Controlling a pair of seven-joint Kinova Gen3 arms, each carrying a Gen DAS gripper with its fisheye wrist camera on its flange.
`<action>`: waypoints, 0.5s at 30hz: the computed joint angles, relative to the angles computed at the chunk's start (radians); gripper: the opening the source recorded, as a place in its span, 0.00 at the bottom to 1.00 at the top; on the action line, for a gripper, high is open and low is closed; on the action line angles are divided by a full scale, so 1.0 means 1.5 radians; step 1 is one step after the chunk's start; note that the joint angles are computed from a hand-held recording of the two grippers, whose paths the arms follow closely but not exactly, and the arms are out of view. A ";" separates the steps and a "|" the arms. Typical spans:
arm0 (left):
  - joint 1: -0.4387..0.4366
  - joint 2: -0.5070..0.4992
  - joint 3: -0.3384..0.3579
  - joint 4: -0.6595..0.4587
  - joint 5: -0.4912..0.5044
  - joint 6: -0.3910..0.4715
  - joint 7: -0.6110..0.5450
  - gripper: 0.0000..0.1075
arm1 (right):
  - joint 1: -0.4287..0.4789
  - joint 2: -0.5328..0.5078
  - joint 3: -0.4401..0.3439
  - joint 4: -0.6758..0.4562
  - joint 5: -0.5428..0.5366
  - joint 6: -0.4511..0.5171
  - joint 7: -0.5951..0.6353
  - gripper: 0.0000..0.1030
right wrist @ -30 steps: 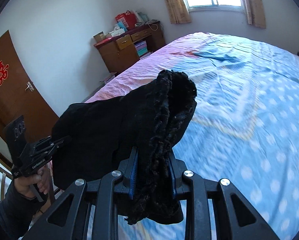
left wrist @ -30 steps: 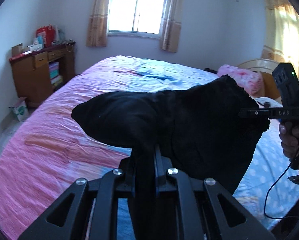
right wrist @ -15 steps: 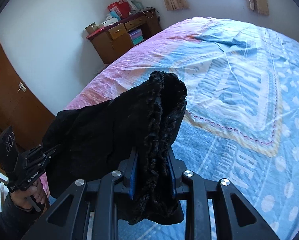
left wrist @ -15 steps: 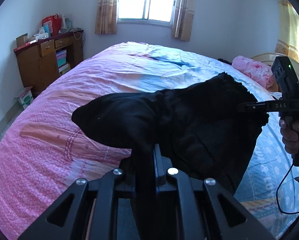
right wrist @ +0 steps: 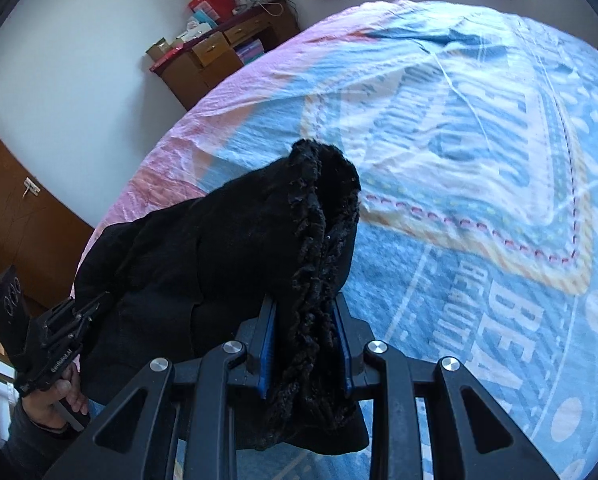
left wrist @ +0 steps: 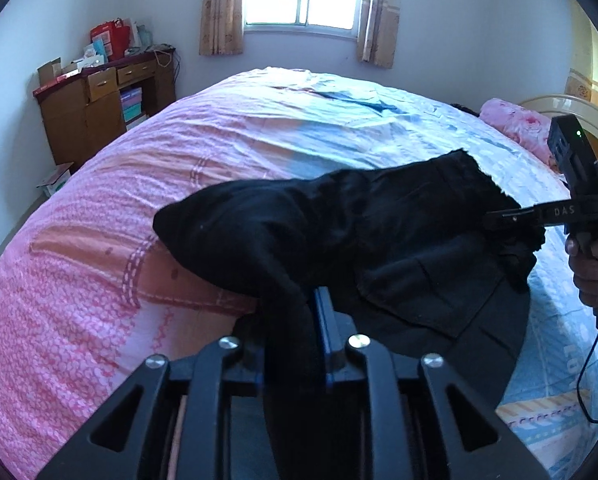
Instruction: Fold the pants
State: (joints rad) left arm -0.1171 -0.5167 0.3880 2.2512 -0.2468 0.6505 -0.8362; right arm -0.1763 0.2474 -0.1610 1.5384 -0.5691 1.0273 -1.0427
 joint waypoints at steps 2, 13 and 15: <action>-0.013 0.001 0.018 0.000 -0.007 0.005 0.009 0.29 | -0.014 0.001 0.005 0.003 0.026 -0.011 -0.021 0.34; -0.024 -0.033 0.056 -0.032 -0.022 0.107 0.052 0.64 | 0.019 -0.047 0.006 0.054 0.009 -0.055 -0.053 0.62; -0.029 -0.053 0.090 -0.057 -0.028 0.154 0.062 0.68 | -0.001 -0.096 0.023 0.083 0.049 -0.092 -0.077 0.62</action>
State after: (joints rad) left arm -0.1611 -0.5963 0.5228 2.1651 -0.2882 0.8819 -0.7427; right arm -0.1785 0.1034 -0.1271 1.6634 -0.4962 0.8894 -1.1582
